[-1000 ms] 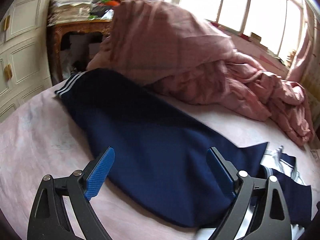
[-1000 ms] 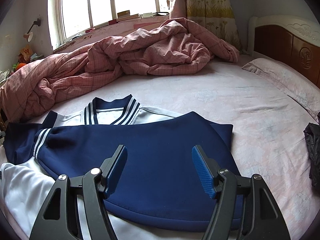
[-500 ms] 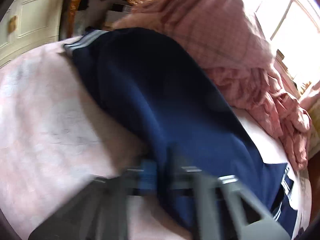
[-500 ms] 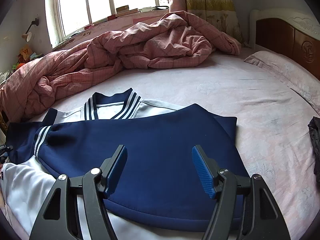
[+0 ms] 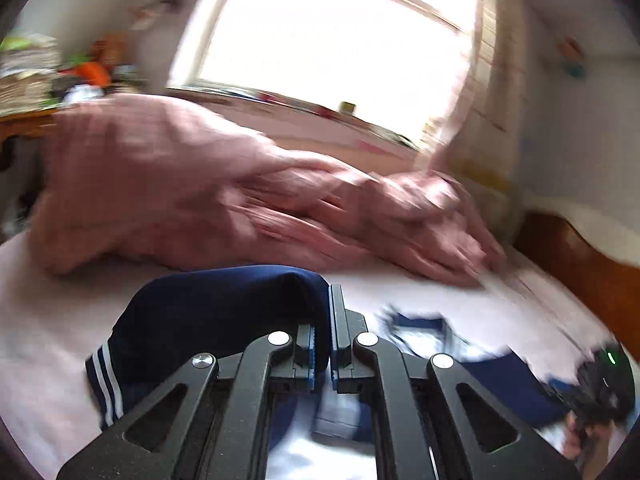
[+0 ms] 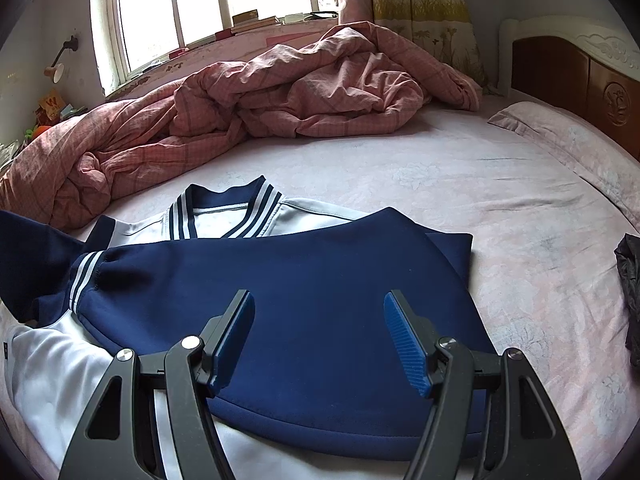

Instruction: Fold large clothes

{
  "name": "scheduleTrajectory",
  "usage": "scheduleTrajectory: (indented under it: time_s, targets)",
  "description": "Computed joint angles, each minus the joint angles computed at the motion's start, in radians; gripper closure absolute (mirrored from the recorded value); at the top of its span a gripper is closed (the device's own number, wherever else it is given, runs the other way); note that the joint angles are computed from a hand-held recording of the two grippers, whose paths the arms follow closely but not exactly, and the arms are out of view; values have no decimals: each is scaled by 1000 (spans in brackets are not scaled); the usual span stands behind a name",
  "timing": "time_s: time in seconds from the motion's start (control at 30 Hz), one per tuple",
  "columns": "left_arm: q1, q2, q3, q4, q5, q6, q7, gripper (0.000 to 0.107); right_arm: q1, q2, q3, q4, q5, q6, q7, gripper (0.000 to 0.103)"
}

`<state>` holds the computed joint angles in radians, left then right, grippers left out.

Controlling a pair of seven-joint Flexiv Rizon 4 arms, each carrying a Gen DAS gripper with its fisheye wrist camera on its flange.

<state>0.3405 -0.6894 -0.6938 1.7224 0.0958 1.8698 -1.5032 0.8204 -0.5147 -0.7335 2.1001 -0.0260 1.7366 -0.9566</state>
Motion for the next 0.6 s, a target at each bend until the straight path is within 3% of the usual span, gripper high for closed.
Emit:
scheduleTrajectory:
  time_s: [0.07,0.17,0.23,0.3,0.4,0.5,0.57,0.6]
  targets:
    - [-53,6,29,-5,8,2,19,103,4,-1,-4,-1,2,-1,4,34]
    - [-30,-39,-58,-4,29,-13,27,103,-1,0,-1,3,6,9,2,34]
    - [-63,-59,-52,-23,17,-43,45,103,6,-4,-8,3,9,5,-1,34]
    - [-132,-51,16,-40,3,-75,90,103,0,-5,-2,-2,6,-5,-1,34]
    - [-251,-52,160,-69,-43,-43,135,102,-16,3,13,-3,-6,-12,2,34]
    - [-244,-61,143,-72,-77,-85,150,100,-21,4,15,-2,-11,-4,5,34]
    - [-294,-54,204,-85,-110,-107,164,94,-11,2,2,0,-9,-5,6,34]
    - [-339,-44,260,-93,-130,-123,170,80,-5,0,-7,1,-7,-7,8,34]
